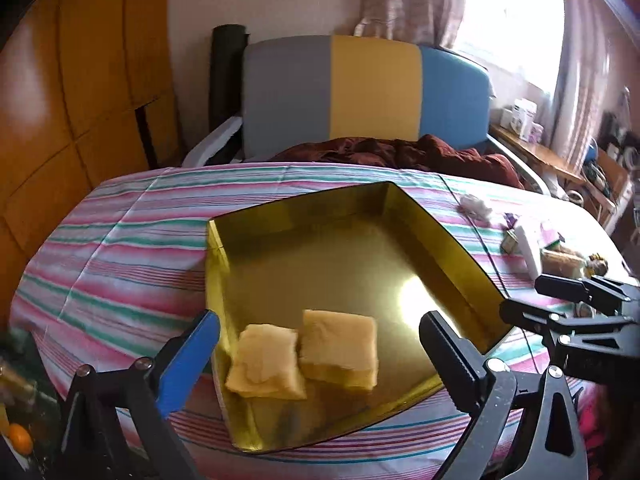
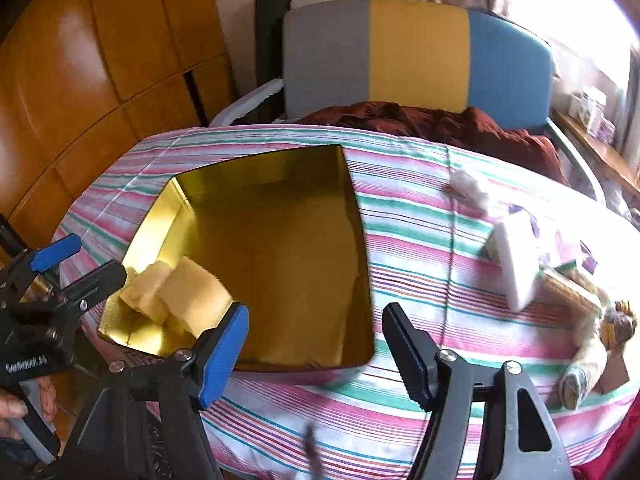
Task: Organize objects
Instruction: 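Move both open tools back from the tray to the pile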
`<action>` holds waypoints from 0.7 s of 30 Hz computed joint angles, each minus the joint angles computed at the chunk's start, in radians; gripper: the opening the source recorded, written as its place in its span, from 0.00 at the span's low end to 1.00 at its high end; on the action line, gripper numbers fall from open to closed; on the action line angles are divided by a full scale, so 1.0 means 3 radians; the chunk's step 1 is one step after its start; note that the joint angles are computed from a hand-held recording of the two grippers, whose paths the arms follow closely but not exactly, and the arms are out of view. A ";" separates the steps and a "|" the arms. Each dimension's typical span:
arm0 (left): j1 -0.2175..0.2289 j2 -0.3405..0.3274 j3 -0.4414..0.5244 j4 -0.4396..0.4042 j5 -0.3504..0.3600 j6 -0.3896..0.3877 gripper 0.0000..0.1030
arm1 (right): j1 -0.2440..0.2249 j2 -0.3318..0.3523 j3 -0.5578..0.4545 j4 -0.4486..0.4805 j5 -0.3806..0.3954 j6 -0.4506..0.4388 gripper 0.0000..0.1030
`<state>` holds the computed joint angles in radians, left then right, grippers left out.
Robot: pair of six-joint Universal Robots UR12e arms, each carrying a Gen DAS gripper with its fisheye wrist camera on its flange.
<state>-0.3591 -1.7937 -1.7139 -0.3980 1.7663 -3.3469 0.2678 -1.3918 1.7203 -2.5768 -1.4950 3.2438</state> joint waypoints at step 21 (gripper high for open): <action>-0.0174 -0.0292 0.0430 -0.0286 -0.1026 0.0663 0.96 | -0.0672 -0.0440 0.0425 0.0235 -0.0285 0.0993 0.68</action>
<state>-0.4113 -1.8814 -1.5848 -0.4838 1.4586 -3.1480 0.0662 -1.5239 1.8477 -2.5062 -1.5804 3.5417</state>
